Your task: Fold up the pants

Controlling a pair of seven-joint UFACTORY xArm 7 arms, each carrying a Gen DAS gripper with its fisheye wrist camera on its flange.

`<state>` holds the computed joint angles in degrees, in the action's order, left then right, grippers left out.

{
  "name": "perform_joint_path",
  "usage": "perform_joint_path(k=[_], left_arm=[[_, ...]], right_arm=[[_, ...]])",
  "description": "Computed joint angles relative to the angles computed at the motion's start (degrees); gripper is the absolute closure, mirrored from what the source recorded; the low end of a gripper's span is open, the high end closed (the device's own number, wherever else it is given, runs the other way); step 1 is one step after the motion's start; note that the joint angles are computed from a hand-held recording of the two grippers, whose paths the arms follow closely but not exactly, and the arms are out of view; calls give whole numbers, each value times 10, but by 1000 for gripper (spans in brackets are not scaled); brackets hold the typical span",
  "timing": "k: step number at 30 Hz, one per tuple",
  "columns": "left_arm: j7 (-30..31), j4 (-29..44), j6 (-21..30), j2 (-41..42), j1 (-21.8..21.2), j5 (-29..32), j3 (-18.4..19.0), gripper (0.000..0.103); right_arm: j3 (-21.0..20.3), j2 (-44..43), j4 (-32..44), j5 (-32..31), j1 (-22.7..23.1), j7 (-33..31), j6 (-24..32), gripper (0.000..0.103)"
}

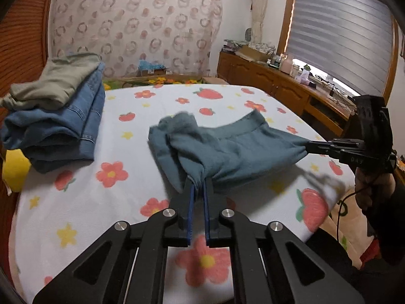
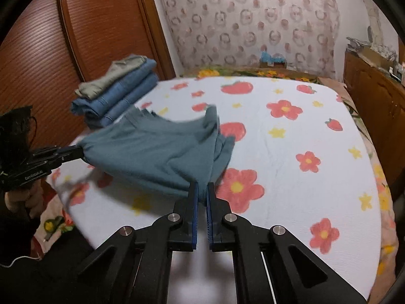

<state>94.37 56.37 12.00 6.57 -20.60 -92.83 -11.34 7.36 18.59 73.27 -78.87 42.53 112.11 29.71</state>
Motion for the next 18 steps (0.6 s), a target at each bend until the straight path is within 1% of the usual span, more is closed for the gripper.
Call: perform_joint_path(k=[4, 7, 13, 15, 17, 18], left_arm=[[25, -32, 4, -39, -1, -29, 1, 98], [8, -49, 14, -57, -2, -9, 6, 98], [-9, -53, 11, -55, -4, -1, 6, 98], [-12, -51, 7, -51, -6, 1, 5, 98], [-14, -53, 7, -52, -6, 0, 5, 98], [-14, -53, 5, -52, -7, 0, 4, 98]], right_arm=[[8, -18, -22, -11, 6, 22, 6, 98], [15, -22, -26, -4, 6, 22, 10, 98], [21, -14, -14, 42, 11, -26, 32, 98], [22, -10, -7, 66, 12, -51, 40, 93], [20, -8, 0, 84, 19, -69, 58, 93], [19, -10, -1, 86, 21, -71, 58, 93]])
